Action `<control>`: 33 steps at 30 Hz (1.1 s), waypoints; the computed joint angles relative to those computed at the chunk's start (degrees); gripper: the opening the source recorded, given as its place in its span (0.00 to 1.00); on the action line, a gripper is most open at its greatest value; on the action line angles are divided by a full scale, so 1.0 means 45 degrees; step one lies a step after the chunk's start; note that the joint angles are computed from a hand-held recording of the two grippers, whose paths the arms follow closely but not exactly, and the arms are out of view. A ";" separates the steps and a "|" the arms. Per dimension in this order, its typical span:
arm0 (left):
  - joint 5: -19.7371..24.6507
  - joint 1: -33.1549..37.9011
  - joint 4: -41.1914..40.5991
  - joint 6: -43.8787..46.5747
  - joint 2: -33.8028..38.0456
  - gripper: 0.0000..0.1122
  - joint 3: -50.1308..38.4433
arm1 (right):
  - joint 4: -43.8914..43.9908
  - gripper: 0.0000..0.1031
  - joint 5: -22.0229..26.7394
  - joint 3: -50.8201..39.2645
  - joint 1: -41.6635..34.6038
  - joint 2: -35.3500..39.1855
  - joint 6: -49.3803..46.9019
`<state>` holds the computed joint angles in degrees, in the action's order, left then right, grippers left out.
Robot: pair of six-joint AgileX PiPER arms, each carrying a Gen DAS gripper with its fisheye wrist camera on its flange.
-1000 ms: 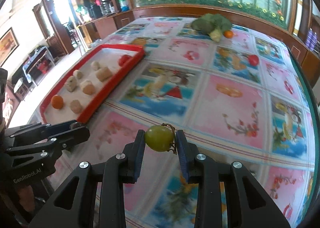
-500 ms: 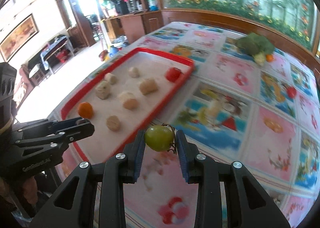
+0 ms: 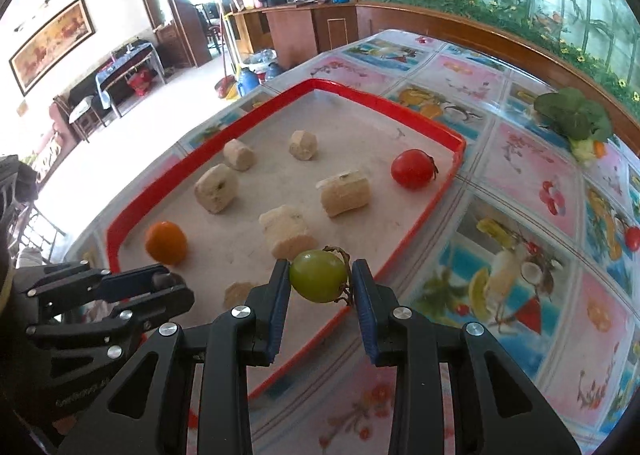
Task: Organize fruits
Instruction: 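Carry the dark fruit and green tomato over the tray with both grippers, then open the left gripper over the tray while the right releases the green tomato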
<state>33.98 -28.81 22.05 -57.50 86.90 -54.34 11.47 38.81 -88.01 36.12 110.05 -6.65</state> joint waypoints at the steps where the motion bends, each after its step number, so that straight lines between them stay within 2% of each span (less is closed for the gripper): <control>1: -0.0080 0.0073 -0.0059 0.0076 0.0054 0.27 -0.0004 | -0.0023 0.30 0.0067 -0.0198 -0.0050 0.0182 0.0003; 8: -0.0270 0.0432 -0.0335 0.0325 0.0536 0.27 -0.0250 | -0.0297 0.30 0.0564 -0.1383 -0.0017 0.1170 0.0006; 19: -0.0213 0.0270 0.0599 -0.0053 0.1093 0.28 -0.0654 | -0.0547 0.30 0.0552 -0.1653 0.0101 0.1489 -0.0125; 22: -0.0302 0.0303 0.0431 0.0198 0.1039 0.34 -0.0624 | -0.0681 0.31 0.0618 -0.1731 0.0144 0.1536 -0.0065; 24: -0.0219 0.0260 0.0462 0.0177 0.1005 0.43 -0.0658 | -0.0869 0.31 0.0773 -0.1882 0.0205 0.1604 0.0021; 33: 0.0051 0.0038 0.1477 -0.0694 0.0566 0.61 -0.0431 | -0.2029 0.32 0.0838 -0.1501 0.0544 0.1085 0.1201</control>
